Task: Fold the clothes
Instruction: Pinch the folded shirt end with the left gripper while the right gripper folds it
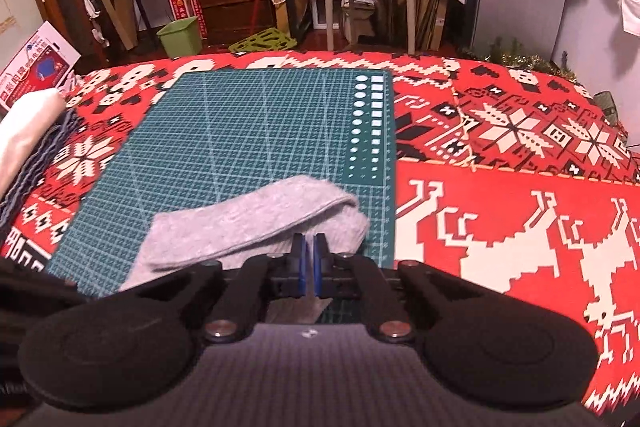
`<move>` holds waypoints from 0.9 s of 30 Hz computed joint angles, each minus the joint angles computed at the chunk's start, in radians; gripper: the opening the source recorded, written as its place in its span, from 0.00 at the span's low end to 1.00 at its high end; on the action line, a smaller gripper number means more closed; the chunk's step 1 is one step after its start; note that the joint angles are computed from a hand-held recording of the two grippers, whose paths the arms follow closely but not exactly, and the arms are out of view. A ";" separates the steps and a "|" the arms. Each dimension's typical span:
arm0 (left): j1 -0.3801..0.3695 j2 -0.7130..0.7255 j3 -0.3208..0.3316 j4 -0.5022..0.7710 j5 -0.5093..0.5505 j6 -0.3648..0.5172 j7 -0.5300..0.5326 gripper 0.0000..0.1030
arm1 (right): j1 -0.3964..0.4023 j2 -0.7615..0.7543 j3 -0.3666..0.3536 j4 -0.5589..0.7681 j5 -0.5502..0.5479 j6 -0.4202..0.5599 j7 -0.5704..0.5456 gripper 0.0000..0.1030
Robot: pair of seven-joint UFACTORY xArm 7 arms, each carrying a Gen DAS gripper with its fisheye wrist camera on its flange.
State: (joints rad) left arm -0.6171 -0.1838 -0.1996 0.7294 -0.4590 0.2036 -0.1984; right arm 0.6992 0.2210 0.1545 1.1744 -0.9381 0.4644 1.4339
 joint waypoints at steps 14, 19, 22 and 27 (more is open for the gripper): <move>-0.025 -0.054 0.029 -0.032 -0.006 -0.002 -0.003 0.02 | -0.042 -0.097 0.040 -0.081 0.027 -0.065 0.049 0.05; -0.005 -0.047 0.004 -0.054 0.037 -0.014 -0.031 0.03 | -0.019 -0.078 0.064 -0.080 0.038 -0.053 0.032 0.06; -0.003 -0.068 0.005 -0.061 0.052 0.005 -0.049 0.03 | -0.007 -0.066 0.054 -0.085 0.022 -0.044 0.056 0.05; -0.021 -0.128 0.021 -0.089 0.054 0.000 -0.062 0.03 | -0.006 -0.106 0.065 -0.096 0.035 0.001 0.043 0.06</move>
State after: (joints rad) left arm -0.6382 -0.3117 -0.1790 0.6404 -0.4050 0.2036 -0.2607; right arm 0.6935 0.1148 0.2196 1.0781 -0.9028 0.4650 1.4768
